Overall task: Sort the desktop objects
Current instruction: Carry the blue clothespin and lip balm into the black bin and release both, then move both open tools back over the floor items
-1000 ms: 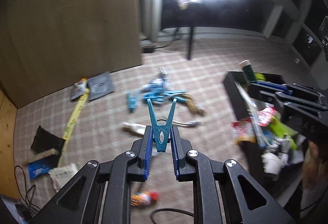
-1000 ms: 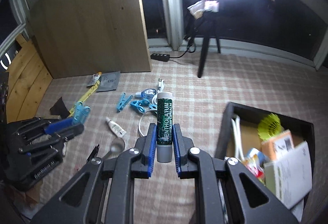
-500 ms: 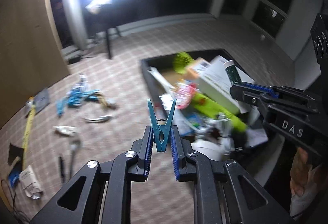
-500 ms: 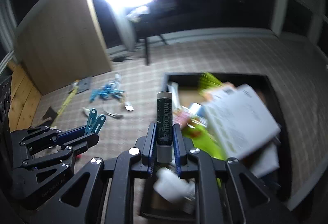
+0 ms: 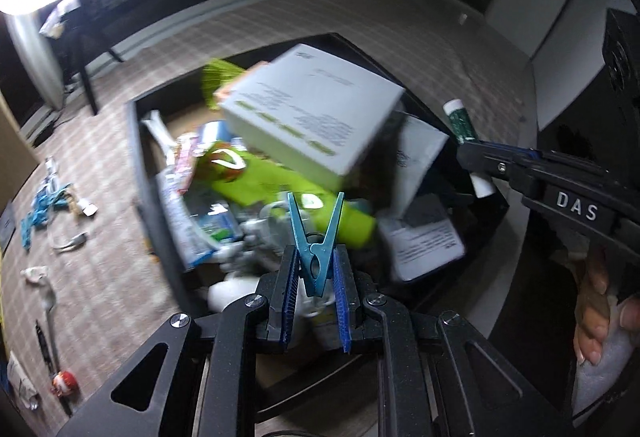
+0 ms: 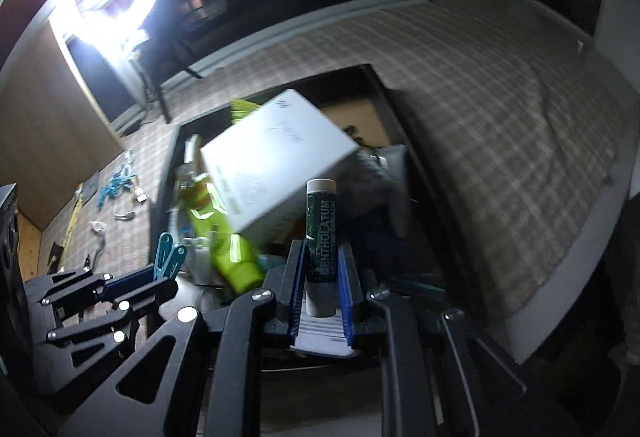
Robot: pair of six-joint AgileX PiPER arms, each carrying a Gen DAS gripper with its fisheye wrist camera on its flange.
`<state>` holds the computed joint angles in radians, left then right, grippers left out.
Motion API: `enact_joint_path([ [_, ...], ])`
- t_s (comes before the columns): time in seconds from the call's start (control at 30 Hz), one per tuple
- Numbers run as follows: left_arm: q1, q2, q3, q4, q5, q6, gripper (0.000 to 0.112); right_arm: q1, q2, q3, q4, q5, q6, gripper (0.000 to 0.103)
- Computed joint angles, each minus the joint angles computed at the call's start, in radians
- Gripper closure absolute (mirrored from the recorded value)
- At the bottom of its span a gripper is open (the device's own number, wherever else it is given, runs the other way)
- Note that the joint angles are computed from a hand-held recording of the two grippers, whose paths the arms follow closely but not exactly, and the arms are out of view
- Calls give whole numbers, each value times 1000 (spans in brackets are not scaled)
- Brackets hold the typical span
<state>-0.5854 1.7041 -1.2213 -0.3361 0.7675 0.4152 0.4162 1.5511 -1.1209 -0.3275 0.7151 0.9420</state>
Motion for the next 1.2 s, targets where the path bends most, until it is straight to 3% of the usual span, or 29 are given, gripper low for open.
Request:
enact_joint_path([
  [0.3,-61,18,-28,40,-2,-47,95,-20,-17,41,12,-12,-6,87],
  [0.33,-61,17,-27,42,-3,-44,91,-20,-13,38,16,-12,-10,87],
  [0.4,-57,23,-34,61,5,-67,59,-18,-4,24,30,-6,-22,84],
  [0.47,-39,9,-18,40,-12,-51,62,-13,5,8,40,-1,-29,79],
  [0.63,29,-28,5,38,-14,-33,62,22,18,-42,32,2,-30,78],
  [0.83,186,-61,40,45,-6,8,63,83,96,-175,51,8,-79,71],
  [1.07,467,-42,45,59,6,91,68,166,296,-438,178,49,-228,69],
  [1.2,624,8,21,69,11,157,70,221,476,-685,289,122,-321,69],
])
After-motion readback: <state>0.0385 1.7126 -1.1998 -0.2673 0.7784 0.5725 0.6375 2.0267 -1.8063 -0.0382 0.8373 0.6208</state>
